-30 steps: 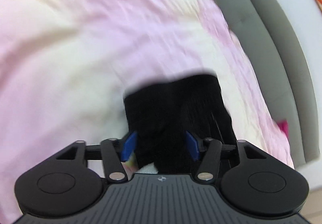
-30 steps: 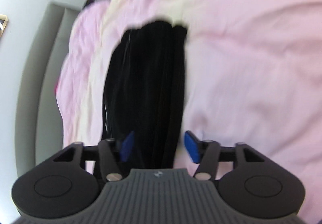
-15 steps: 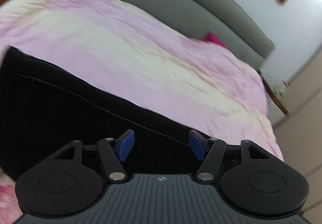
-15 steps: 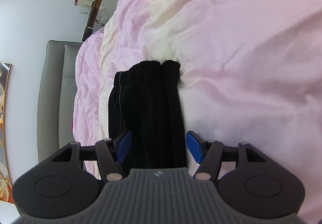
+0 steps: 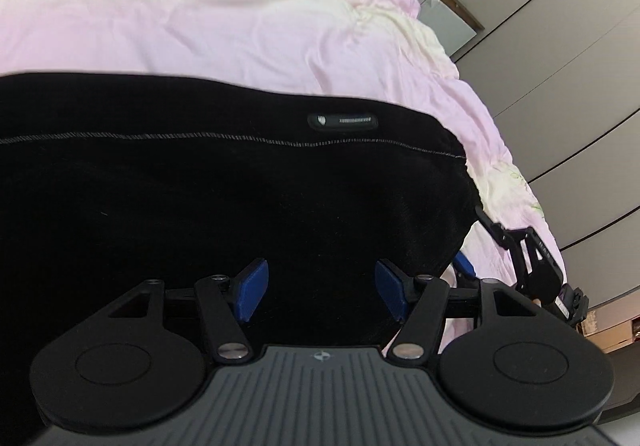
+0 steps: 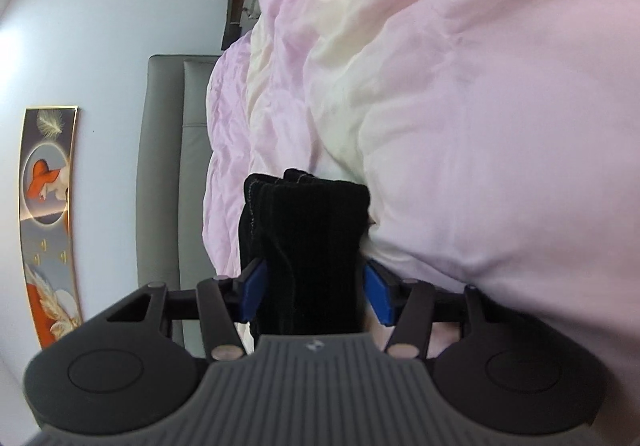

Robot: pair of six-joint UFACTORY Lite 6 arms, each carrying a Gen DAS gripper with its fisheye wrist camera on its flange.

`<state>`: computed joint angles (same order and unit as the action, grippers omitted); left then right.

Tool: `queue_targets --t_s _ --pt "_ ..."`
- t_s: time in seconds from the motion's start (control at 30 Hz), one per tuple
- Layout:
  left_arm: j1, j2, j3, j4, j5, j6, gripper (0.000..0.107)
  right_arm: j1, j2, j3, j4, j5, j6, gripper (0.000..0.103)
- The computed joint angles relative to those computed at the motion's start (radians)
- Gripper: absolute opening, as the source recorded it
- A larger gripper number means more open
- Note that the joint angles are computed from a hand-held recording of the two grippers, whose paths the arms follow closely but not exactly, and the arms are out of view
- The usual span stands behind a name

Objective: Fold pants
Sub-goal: 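Carry the folded pants with both grippers and lower them onto the bed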

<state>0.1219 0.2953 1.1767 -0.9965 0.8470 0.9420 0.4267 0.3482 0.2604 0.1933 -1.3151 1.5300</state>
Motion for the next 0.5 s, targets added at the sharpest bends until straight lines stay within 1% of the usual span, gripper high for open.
queue_targets --t_s 0.07,0.1,0.13,0.17,0.2,0.23,0.3,0.4,0.47,0.5 --pt "-0.029 0.021 -0.015 0.007 -0.042 0.002 0.072 -0.048 0.026 0.055 -0.071 0.025 -0.029 0.051" --pt "-0.039 0.005 -0.041 0.008 -0.065 0.016 0.072 -0.063 0.036 0.087 -0.090 0.056 -0.043 0.047" --pt "-0.040 -0.010 -0.074 -0.008 -0.082 0.050 0.072 -0.062 0.034 0.117 -0.083 0.112 -0.067 0.037" --pt "-0.040 -0.013 -0.094 -0.029 -0.098 0.078 0.072 -0.061 0.032 0.147 -0.073 0.182 -0.096 0.031" --pt "-0.038 -0.016 -0.110 -0.047 -0.106 0.091 0.072 -0.061 0.035 0.180 -0.065 0.250 -0.124 0.022" --pt "-0.032 -0.019 -0.119 -0.060 -0.106 0.089 0.072 -0.057 0.045 0.202 -0.050 0.282 -0.152 0.021" --pt "-0.016 -0.016 -0.121 -0.067 -0.093 0.062 0.072 -0.030 0.049 0.207 0.000 0.275 -0.192 0.020" --pt "0.026 0.008 -0.092 -0.068 -0.035 0.017 0.071 0.019 0.027 0.177 0.079 0.205 -0.265 0.017" --pt "0.076 0.015 -0.079 -0.080 0.016 0.000 0.064 0.061 -0.047 0.163 0.143 0.216 -0.364 0.017" --pt "0.107 0.011 -0.070 -0.076 0.038 -0.026 0.064 0.088 -0.098 0.160 0.176 0.228 -0.430 0.017"
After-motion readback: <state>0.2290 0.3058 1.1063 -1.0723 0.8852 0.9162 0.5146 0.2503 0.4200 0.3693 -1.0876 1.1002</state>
